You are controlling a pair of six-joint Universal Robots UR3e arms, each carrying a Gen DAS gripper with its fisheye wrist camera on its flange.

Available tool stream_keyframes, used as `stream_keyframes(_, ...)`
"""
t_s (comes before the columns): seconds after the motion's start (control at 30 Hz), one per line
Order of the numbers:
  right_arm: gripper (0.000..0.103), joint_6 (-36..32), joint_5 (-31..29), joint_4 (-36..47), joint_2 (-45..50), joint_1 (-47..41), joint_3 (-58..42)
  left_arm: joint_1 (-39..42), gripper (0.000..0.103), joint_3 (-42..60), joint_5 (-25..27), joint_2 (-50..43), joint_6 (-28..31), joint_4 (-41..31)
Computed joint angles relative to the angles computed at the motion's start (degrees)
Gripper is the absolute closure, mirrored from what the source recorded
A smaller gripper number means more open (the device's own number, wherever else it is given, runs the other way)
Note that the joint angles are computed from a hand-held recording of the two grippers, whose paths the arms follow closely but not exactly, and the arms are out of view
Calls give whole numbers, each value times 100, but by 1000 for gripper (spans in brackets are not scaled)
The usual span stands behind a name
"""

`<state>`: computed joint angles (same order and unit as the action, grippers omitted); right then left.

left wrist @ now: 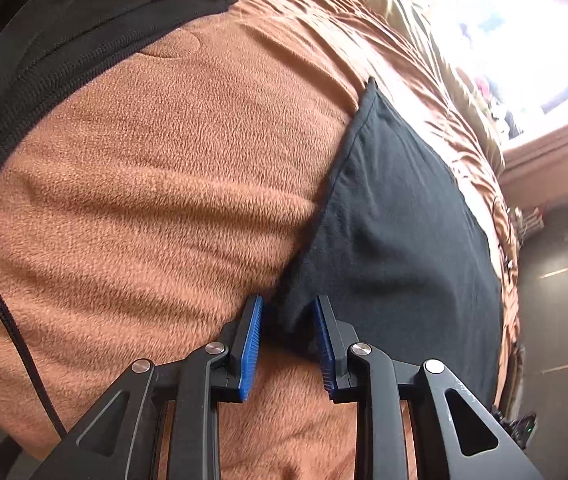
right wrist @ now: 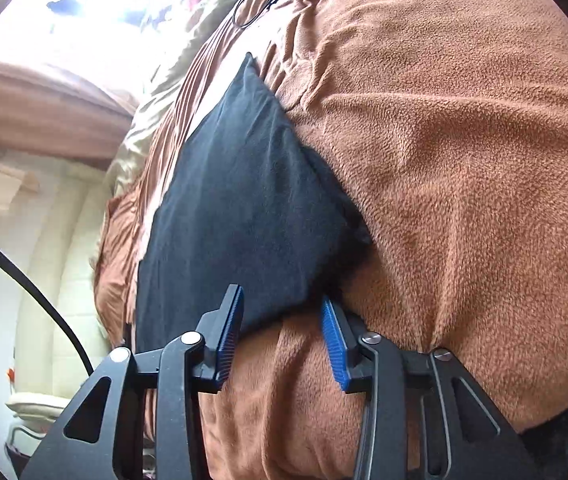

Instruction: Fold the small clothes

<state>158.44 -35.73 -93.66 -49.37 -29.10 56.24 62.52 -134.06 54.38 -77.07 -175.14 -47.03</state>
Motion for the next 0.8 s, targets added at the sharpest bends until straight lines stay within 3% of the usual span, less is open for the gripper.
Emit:
stream_keyframes(0.3,74,-154,592,-1015,-512,-256,1473,221,76,-538,-497,592,-71,170)
stream_keyframes(0.6,74,3,242,-1483,-478,-251,1774,-515,76,-123,187,-237,-941,1142)
stream_keyframes(0.67,76,19,251,-1579,-464,-283,1827,-603,85,-89,342,-306,-1008,1309)
stream_keyframes(0.8,83,344,153,-1957,-482,-302,1959,-425,91,-262,211,-276,-926,1422)
